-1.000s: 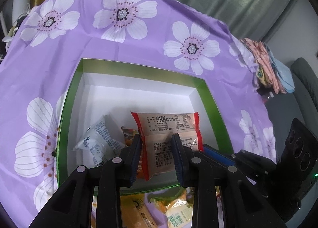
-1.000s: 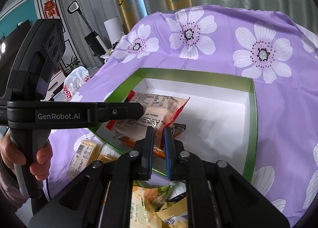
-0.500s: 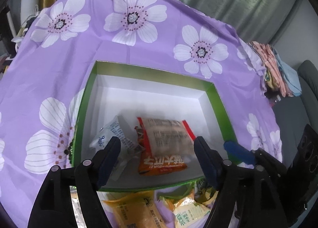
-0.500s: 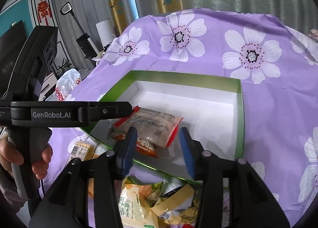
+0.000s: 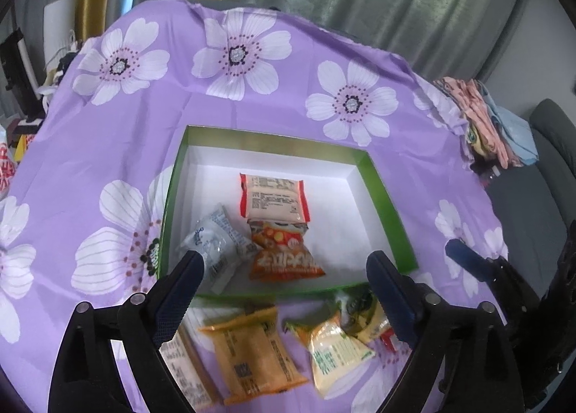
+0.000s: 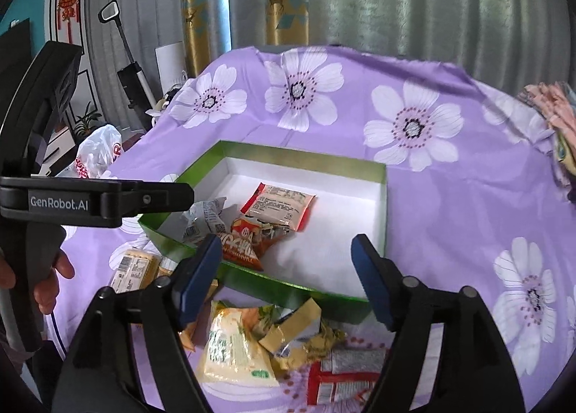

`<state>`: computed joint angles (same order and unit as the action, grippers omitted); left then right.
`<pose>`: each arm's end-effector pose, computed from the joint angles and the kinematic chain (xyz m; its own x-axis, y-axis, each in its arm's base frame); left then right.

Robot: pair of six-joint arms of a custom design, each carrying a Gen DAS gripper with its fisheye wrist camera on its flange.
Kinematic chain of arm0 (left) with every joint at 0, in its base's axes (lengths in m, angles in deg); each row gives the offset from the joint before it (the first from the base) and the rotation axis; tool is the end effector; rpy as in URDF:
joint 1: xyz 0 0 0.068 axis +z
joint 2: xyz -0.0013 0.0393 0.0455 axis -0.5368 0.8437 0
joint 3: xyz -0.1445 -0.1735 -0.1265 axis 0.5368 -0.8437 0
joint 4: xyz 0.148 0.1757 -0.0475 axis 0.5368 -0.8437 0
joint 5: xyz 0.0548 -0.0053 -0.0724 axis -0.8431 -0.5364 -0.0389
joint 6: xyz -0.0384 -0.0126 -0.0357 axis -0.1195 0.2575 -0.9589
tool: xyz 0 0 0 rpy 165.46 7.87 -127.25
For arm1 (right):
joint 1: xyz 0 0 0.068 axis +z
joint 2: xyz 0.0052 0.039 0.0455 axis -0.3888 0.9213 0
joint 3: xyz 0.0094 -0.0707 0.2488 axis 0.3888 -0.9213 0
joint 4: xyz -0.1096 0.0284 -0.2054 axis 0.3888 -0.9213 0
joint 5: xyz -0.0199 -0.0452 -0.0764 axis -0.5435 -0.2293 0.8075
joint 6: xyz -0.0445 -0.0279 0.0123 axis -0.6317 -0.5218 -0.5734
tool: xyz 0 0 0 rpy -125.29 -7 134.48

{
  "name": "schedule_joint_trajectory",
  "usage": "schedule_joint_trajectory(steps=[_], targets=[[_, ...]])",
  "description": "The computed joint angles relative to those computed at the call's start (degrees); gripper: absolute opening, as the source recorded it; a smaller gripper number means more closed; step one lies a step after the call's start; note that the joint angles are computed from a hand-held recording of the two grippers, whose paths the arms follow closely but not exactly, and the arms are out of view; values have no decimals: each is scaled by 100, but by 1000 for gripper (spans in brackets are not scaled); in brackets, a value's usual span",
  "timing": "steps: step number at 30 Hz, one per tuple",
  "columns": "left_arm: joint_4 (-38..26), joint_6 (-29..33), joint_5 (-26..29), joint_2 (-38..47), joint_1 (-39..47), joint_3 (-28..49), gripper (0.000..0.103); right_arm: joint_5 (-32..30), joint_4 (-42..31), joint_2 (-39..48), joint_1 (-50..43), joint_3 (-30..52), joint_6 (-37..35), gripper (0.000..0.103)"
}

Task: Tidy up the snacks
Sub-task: 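Move the right tool back toward the remaining snacks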

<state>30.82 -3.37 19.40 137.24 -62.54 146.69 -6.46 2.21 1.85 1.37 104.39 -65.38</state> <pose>0.3365 -0.1972 0.2607 -0.8004 -0.0121 -0.5993 0.2213 0.9232 -0.3142 0.2882 0.1249 0.2506 -0.6068 -0.1535 -0.7799 -0.2544 0.9671 0.0076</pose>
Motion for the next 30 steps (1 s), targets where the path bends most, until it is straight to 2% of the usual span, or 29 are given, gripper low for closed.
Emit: schedule_joint_trajectory(steps=[8,17,30], targets=[[138,-3,-84,-865,-243,-800,92,469,-234,-898,377,-403,30,78],[90,-102,-92,-1488,-428,-1287,92,921,-512,-1511,898,-686,57,80],[67,-292,-101,-1845,-719,-1695,92,1369,-890,-2070,1304,-895,268,80]])
